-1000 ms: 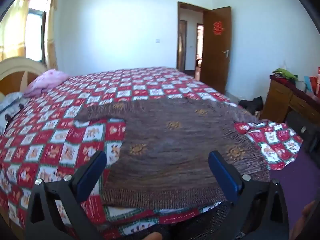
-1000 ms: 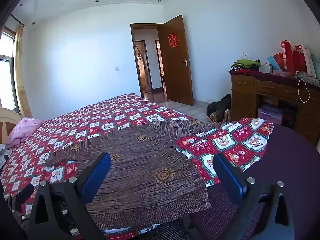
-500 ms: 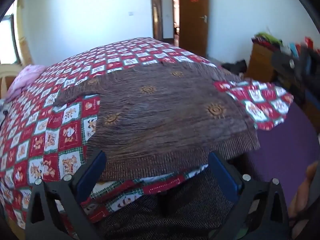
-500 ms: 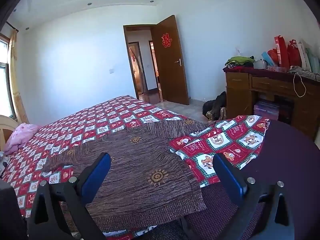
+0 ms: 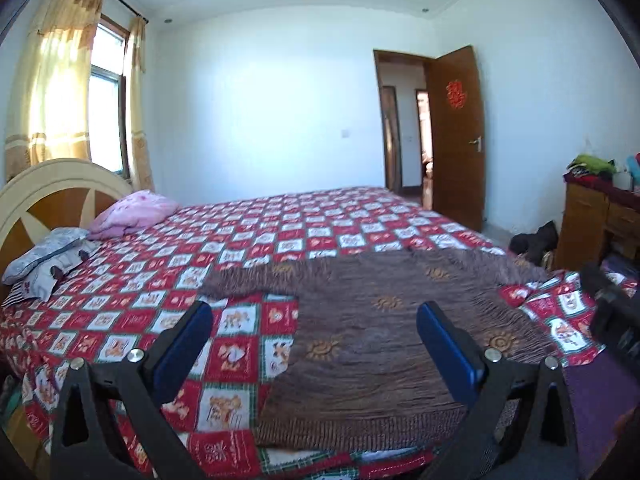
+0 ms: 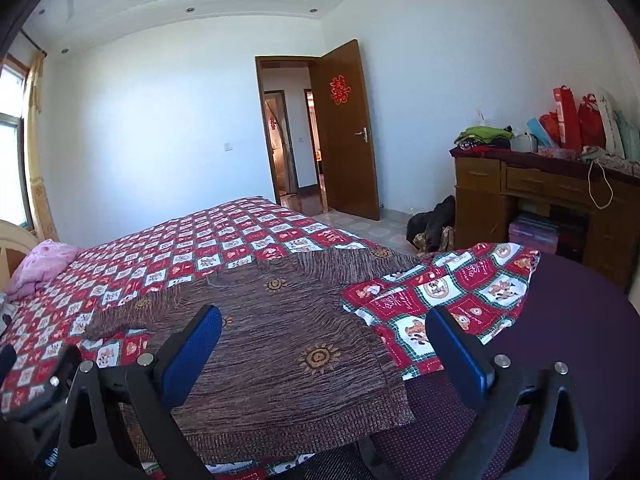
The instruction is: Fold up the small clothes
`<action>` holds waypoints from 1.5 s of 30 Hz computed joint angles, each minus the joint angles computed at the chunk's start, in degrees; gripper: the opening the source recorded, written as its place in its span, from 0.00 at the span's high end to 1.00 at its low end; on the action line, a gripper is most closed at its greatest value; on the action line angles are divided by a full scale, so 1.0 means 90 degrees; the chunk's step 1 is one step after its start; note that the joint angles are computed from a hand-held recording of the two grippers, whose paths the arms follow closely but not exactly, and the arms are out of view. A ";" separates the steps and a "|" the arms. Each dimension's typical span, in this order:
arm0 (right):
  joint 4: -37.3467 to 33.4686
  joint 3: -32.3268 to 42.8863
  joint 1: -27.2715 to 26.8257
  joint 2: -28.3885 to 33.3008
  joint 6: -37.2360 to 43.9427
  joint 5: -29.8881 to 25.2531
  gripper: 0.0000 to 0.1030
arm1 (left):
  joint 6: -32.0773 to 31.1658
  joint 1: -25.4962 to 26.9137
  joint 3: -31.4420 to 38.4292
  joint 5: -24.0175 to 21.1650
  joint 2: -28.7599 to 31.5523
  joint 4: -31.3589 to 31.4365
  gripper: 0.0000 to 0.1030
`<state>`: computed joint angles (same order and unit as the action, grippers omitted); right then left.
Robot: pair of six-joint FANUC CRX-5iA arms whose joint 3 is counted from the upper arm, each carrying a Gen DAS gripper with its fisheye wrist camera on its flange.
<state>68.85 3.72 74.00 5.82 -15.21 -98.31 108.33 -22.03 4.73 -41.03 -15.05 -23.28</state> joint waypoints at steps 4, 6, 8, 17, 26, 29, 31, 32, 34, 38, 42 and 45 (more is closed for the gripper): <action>0.0032 0.0081 0.0020 0.0085 0.0076 -0.0015 0.01 | -0.0102 -0.0198 0.0100 -0.0048 0.0071 -0.0359 0.00; 0.0058 0.0103 0.0035 0.0114 0.0102 -0.0062 0.01 | -0.0216 -0.0100 0.0032 0.0032 0.0047 -0.0125 0.00; 0.0076 0.0073 0.0055 0.0100 0.0062 -0.0082 0.01 | -0.0534 0.0135 -0.0103 0.0185 -0.0028 0.0313 0.00; 0.0047 0.0097 0.0065 0.0118 0.0089 -0.0059 0.01 | -0.0425 0.0461 -0.0149 0.0225 -0.0130 0.0548 0.00; 0.0044 0.0143 0.0057 0.0155 0.0174 -0.0051 0.01 | -0.0802 0.0602 -0.0138 0.0103 -0.0059 0.0879 0.00; 0.0029 0.0154 0.0063 0.0165 0.0168 -0.0064 0.01 | -0.0797 0.0571 -0.0135 0.0086 -0.0059 0.0848 0.00; 0.0004 0.0158 0.0065 0.0169 0.0164 -0.0078 0.01 | -0.0770 0.0540 -0.0121 0.0076 -0.0056 0.0791 0.00; -0.0012 0.0167 0.0064 0.0174 0.0163 -0.0081 0.01 | -0.0759 0.0516 -0.0119 0.0072 -0.0058 0.0748 0.00; -0.0028 0.0176 0.0059 0.0175 0.0165 -0.0077 0.01 | -0.0821 0.0505 -0.0133 0.0086 -0.0064 0.0770 0.00; -0.0070 0.0225 0.0047 0.0208 0.0198 -0.0122 0.01 | -0.1019 0.0507 -0.0181 0.0114 -0.0067 0.0936 0.00; -0.0120 0.0212 0.0030 0.0181 0.0165 -0.0117 0.01 | -0.1291 0.0536 -0.0236 0.0135 -0.0048 0.1195 0.00; -0.0152 0.0215 0.0018 0.0180 0.0153 -0.0113 0.01 | -0.1379 0.0511 -0.0224 0.0080 -0.0003 0.1249 0.00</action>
<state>67.48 5.66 74.17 7.44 -13.84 -99.33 95.91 -17.43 2.72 -40.31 -15.08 -12.04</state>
